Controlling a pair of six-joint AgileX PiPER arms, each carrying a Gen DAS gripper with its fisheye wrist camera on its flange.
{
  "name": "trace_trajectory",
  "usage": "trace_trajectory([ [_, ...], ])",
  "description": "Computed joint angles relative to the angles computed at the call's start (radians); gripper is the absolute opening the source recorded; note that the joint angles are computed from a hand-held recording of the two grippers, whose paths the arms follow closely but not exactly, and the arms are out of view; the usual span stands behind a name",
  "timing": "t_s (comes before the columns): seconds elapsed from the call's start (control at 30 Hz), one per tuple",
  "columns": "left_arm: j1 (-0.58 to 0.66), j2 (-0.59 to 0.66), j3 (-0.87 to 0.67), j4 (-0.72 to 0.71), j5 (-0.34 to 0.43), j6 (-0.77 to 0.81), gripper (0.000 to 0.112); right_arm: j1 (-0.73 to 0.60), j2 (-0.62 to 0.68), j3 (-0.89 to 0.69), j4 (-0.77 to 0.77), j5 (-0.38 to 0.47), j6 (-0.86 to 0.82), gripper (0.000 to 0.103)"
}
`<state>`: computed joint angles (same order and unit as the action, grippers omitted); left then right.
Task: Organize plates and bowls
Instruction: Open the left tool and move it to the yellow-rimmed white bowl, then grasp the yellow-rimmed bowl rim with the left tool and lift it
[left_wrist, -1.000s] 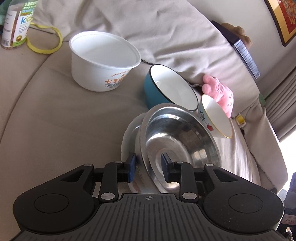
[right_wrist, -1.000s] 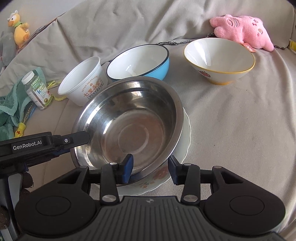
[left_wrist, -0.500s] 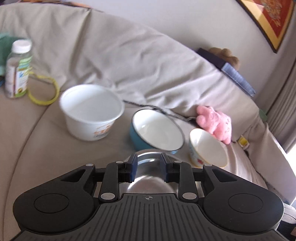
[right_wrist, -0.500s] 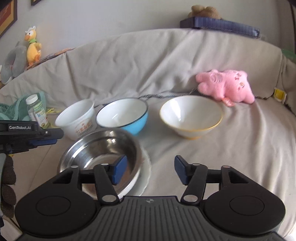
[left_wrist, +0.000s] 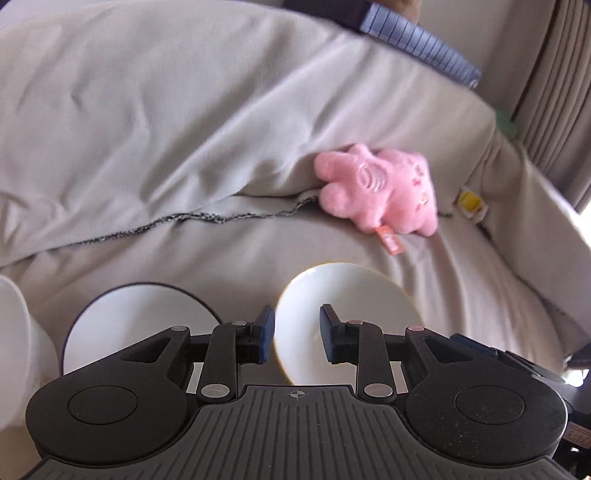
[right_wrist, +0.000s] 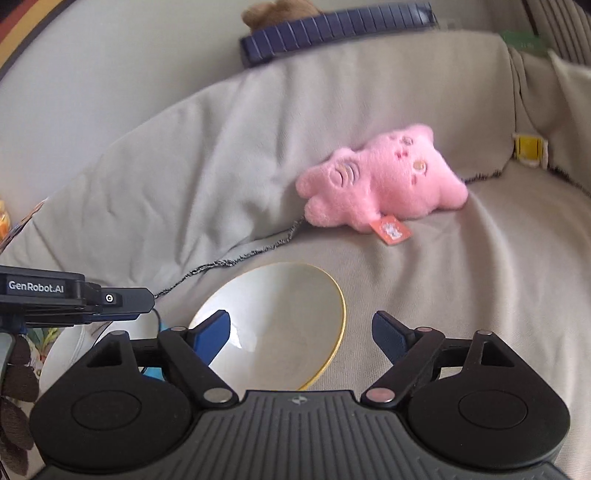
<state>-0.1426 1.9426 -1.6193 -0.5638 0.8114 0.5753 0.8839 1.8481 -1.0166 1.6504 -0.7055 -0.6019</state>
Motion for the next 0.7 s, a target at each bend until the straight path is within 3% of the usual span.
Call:
trace_trajectory([
  [0.03, -0.015, 0.061, -0.082, 0.053, 0.029, -0.047, 0.029, -0.054, 0.016, -0.005, -0.013, 0.093, 0.010, 0.072],
  [0.1, -0.025, 0.169, -0.230, 0.075, 0.115, -0.104, 0.029, -0.139, 0.038, -0.004, -0.043, 0.254, 0.029, 0.053],
  [0.2, -0.033, 0.291, -0.384, 0.096, 0.215, -0.166, 0.029, -0.207, 0.053, 0.021, -0.242, 0.377, 0.210, 0.051],
  [0.27, -0.056, 0.318, -0.408, 0.148, 0.225, -0.170, 0.029, -0.228, 0.066, 0.018, -0.327, 0.415, 0.281, 0.041],
  [0.33, -0.083, 0.344, -0.441, 0.212, 0.254, -0.194, 0.033, -0.221, 0.081, 0.001, -0.298, 0.419, 0.243, 0.039],
  [0.47, -0.104, 0.328, -0.431, 0.248, 0.273, -0.233, 0.042, -0.185, 0.103, -0.044, -0.071, 0.356, -0.020, 0.030],
  [0.6, -0.119, 0.259, -0.352, 0.276, 0.314, -0.291, 0.042, -0.169, 0.043, 0.037, -0.130, 0.364, 0.065, 0.028],
  [0.7, -0.138, 0.163, -0.202, 0.281, 0.315, -0.275, 0.042, -0.114, -0.025, 0.131, -0.160, 0.317, 0.133, 0.028],
])
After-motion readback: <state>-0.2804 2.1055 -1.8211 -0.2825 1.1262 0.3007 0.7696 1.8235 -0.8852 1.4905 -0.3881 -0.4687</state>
